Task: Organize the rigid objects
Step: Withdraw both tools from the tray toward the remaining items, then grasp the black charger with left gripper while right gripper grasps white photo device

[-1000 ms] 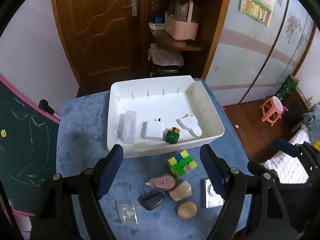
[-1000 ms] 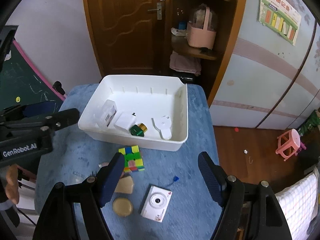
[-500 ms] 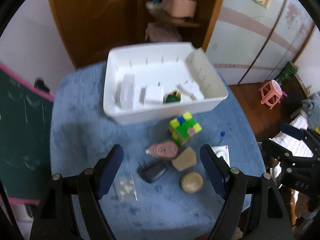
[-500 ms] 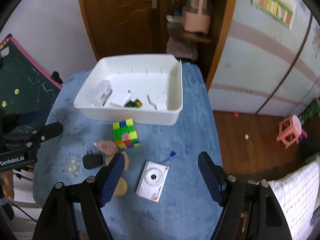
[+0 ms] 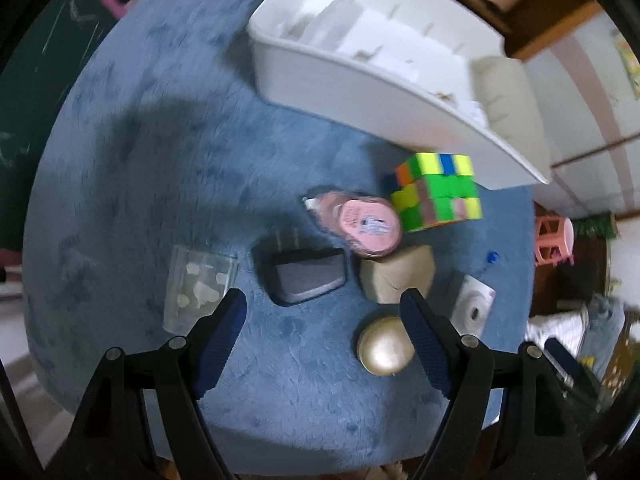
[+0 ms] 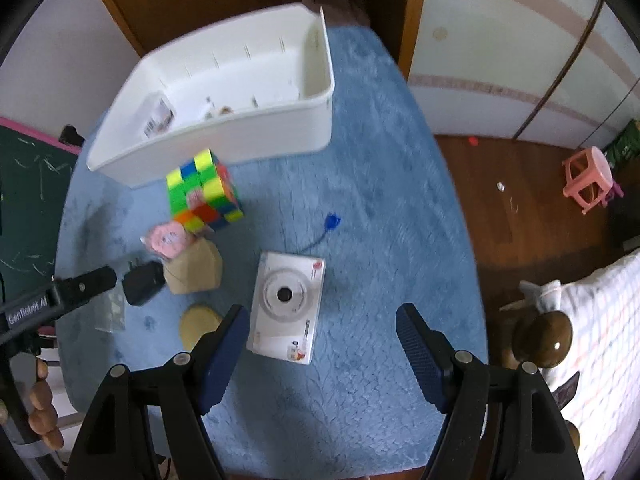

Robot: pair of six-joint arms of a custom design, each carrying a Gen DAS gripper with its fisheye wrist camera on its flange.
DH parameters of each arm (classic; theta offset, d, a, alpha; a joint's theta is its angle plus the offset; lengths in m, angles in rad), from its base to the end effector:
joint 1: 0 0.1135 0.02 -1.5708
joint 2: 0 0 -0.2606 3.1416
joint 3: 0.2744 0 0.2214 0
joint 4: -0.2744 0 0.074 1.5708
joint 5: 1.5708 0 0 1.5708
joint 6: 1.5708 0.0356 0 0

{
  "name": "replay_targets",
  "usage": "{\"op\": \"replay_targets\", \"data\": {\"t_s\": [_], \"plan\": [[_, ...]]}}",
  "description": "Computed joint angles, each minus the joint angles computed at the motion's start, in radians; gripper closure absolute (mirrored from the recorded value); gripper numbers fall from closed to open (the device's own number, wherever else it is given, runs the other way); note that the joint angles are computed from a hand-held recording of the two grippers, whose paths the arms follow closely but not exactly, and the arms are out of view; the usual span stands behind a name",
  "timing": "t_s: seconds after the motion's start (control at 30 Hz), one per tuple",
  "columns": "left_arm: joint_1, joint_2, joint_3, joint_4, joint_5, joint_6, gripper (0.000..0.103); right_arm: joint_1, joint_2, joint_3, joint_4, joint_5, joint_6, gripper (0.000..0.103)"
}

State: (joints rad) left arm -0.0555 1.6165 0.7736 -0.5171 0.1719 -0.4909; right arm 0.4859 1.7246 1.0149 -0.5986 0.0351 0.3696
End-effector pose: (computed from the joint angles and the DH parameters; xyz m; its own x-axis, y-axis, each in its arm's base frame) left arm 0.2406 -0.0195 0.1480 -0.9037 -0.4150 -0.1057 -0.3805 0.8914 -0.2462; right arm 0.2562 0.1339 0.1718 -0.9620 -0.0998 -0.2542 -0.1192 0.9909 0.0621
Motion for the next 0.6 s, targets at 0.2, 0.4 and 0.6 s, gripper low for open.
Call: {"op": "replay_targets", "data": {"t_s": [0.2, 0.4, 0.6], "plan": [[-0.014, 0.086, 0.003, 0.049, -0.025, -0.060, 0.021, 0.017, 0.093, -0.013, 0.037, -0.018, 0.012, 0.027], [-0.035, 0.171, 0.027, 0.070, -0.057, -0.119, 0.021, 0.013, 0.133, -0.015, 0.049, -0.022, 0.012, 0.027], [-0.055, 0.232, 0.044, 0.099, -0.092, -0.169, 0.022, 0.000, 0.170, -0.006, 0.057, -0.037, 0.007, 0.027]]}}
